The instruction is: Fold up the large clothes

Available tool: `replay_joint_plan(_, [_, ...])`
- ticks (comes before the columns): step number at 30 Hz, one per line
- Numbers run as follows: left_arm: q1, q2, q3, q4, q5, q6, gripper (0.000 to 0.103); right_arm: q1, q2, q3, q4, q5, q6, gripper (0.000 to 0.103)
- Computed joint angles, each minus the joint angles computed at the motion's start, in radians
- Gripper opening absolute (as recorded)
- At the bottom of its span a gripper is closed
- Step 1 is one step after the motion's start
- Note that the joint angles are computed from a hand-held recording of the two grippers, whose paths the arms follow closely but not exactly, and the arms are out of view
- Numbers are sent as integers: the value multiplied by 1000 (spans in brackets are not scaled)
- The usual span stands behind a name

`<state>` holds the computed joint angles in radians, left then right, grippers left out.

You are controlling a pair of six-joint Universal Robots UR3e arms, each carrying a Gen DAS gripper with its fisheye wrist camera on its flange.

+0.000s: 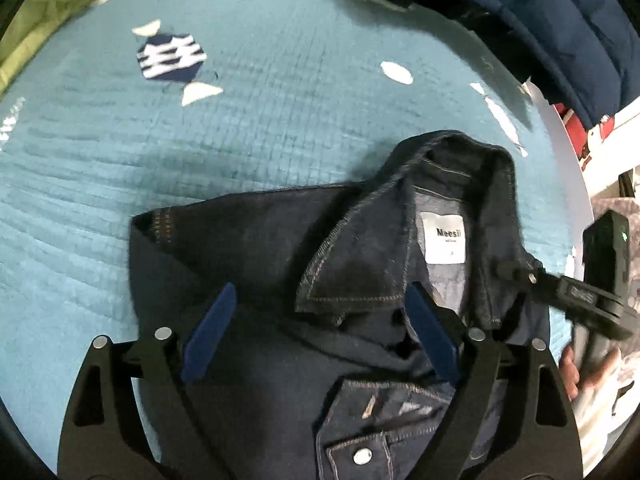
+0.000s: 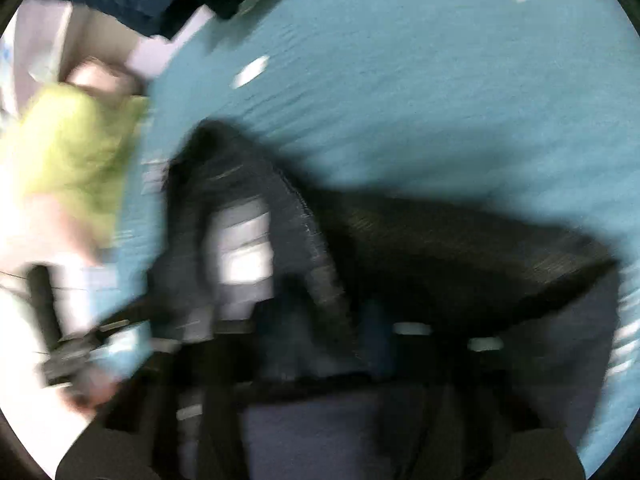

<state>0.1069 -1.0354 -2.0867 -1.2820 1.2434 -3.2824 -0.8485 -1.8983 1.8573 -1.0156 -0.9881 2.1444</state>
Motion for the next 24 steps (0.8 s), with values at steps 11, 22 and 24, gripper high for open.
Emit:
replay_joint_plan(11, [103, -60, -73, -15, -261, 16, 33, 267, 134, 24, -164, 284, 356, 20])
replay_joint_plan(22, [-2, -136, 9, 149, -431, -111, 22, 116, -83, 0, 14, 325, 217, 41])
replay_joint_plan(24, [-63, -220, 16, 270, -433, -183, 22, 10, -140, -51, 137, 305, 126, 45])
